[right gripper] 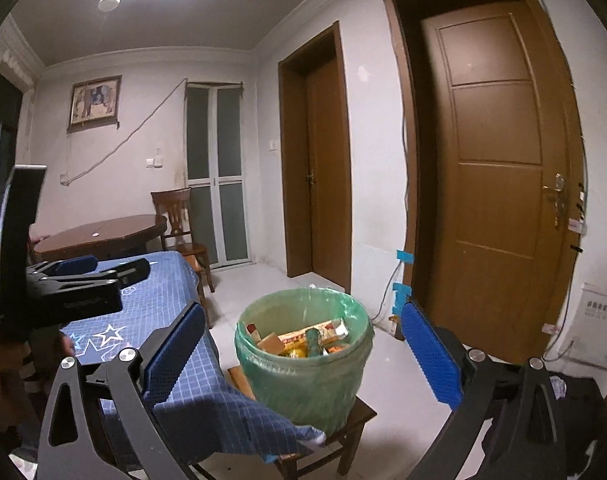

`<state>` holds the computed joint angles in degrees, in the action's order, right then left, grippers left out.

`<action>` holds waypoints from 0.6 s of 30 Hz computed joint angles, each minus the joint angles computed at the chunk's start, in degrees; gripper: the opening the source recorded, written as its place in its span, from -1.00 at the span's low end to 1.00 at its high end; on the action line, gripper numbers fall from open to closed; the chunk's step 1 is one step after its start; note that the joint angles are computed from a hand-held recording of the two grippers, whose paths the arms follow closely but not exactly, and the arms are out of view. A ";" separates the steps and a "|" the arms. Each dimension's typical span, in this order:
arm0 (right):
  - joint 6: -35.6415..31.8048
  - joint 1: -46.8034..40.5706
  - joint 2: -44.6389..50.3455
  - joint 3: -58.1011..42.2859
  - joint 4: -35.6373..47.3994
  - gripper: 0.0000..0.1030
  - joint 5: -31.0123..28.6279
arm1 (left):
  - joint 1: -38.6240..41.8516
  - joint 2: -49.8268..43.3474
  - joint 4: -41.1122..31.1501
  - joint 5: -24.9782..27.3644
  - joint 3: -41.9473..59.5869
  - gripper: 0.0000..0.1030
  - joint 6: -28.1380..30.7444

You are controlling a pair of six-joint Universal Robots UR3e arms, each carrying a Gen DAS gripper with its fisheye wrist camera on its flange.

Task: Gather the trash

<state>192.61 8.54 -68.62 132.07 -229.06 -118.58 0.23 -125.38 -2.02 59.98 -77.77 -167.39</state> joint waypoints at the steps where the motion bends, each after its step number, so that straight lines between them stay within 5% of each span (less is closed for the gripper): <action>1: 0.51 0.62 -0.02 1.18 -1.13 0.90 -0.47 | -0.09 0.52 1.74 0.26 -1.74 0.89 0.16; 18: -1.44 5.65 -2.32 0.20 -0.30 0.90 -3.83 | 2.59 7.24 8.00 -1.44 -15.06 0.89 2.06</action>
